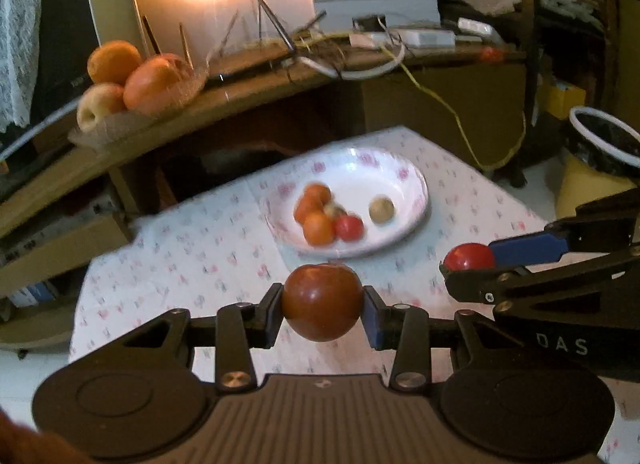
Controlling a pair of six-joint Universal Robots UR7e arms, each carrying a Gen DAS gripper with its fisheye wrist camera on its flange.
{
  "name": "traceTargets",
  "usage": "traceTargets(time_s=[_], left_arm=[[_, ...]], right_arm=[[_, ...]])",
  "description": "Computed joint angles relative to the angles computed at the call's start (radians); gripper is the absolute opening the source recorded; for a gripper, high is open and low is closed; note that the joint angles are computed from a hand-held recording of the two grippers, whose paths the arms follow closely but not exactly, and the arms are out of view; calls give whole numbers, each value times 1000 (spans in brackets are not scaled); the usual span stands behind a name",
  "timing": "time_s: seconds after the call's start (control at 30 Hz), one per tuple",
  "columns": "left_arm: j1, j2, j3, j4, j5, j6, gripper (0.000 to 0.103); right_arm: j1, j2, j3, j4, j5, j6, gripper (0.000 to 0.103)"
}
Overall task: Organize fruits
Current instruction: 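Lower the apple and tomato onto the plate and open both grippers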
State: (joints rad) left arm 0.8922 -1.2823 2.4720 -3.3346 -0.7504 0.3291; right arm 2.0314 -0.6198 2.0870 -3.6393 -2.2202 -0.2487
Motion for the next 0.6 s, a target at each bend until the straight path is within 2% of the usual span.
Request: traceTargets(time_s=[0.1,0.3,0.6], left_arm=[[32,26,-49,-7,-39,-3,45],[80,122,-154,-38,-52,65,45],[122,239,-309,-21,-71,120,45]], right_arm=[[-13,-2,-29,6,12,14,35],[-53,26,-118,42,9,3,35],[-113,42,-222,66,33,-61,36]])
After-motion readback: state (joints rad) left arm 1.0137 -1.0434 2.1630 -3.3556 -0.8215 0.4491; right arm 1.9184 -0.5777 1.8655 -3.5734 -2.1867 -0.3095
